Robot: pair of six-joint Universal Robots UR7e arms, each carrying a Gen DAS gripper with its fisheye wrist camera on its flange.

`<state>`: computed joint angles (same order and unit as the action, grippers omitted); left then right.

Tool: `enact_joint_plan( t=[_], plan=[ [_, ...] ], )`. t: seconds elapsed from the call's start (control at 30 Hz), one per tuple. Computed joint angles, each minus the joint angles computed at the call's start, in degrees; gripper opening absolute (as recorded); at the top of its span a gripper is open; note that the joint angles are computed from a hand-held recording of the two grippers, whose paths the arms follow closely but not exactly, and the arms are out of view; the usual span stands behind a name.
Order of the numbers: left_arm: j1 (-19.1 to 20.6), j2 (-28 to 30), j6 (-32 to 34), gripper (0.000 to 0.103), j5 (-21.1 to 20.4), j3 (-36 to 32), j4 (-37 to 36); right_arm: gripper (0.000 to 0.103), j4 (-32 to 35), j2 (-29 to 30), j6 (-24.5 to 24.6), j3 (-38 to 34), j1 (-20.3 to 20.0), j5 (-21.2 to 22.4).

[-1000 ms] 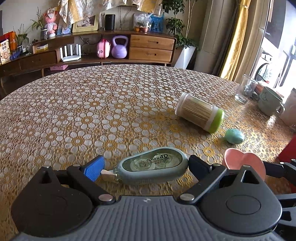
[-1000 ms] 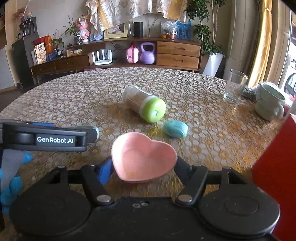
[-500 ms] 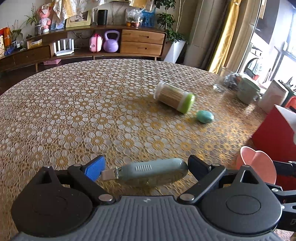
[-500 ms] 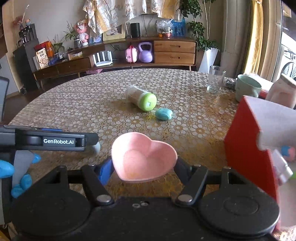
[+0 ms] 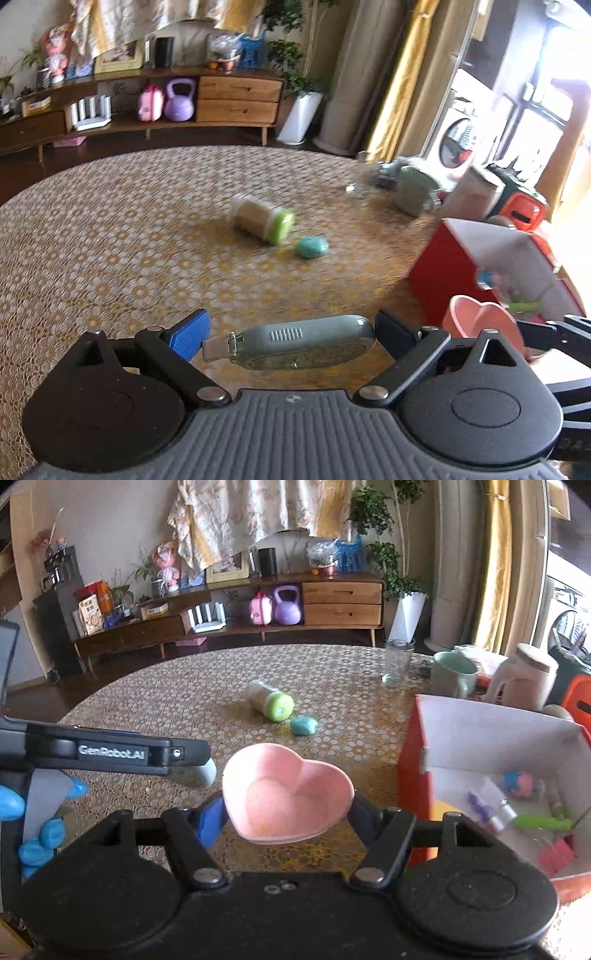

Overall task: Organize rigid objects
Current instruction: 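Carry the heart dish with the right tool while the left tool carries the tape dispenser over the red box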

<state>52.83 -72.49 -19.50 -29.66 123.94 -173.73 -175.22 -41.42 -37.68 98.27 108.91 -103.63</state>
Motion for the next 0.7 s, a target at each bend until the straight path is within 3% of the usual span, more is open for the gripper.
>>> enact_joint_plan(
  t=[0.27,0.7],
  plan=[
    [-3.2,2.5,1.9,0.097,-0.6,-3.1,0.2,0.069,-1.8,-2.9,0.4,0.8,-1.5,0.9],
    [-5.1,10.6,6.9,0.097,-2.0,-12.0,0.3,0.069,-4.8,-5.9,-1.5,-0.4,-5.3,-0.2]
  ],
)
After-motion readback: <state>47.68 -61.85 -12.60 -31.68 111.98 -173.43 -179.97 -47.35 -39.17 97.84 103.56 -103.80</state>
